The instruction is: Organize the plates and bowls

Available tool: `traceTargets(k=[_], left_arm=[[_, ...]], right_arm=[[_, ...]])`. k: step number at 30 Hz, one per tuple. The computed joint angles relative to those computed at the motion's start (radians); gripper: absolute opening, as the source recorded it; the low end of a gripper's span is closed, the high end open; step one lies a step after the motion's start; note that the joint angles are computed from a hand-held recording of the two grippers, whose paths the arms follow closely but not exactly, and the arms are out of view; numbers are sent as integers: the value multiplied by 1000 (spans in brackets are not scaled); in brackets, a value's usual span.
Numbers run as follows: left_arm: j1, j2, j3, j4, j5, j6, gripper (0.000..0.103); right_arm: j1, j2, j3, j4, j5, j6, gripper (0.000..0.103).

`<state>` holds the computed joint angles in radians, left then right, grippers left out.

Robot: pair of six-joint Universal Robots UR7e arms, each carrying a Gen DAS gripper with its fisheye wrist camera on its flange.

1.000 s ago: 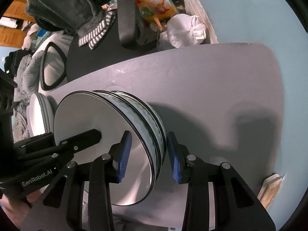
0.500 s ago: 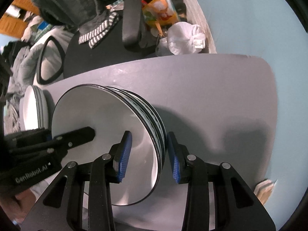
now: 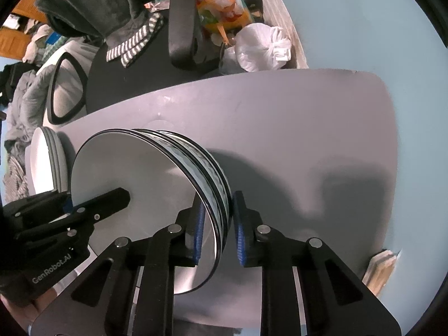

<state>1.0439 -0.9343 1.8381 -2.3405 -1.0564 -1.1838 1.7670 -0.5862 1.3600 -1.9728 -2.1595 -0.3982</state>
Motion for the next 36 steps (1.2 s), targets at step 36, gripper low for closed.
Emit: traceTargets(k=[36], left_arm=[[-128, -257, 319, 31, 51, -277, 17]], right_arm=[[86, -70, 238, -72, 21, -12, 16]])
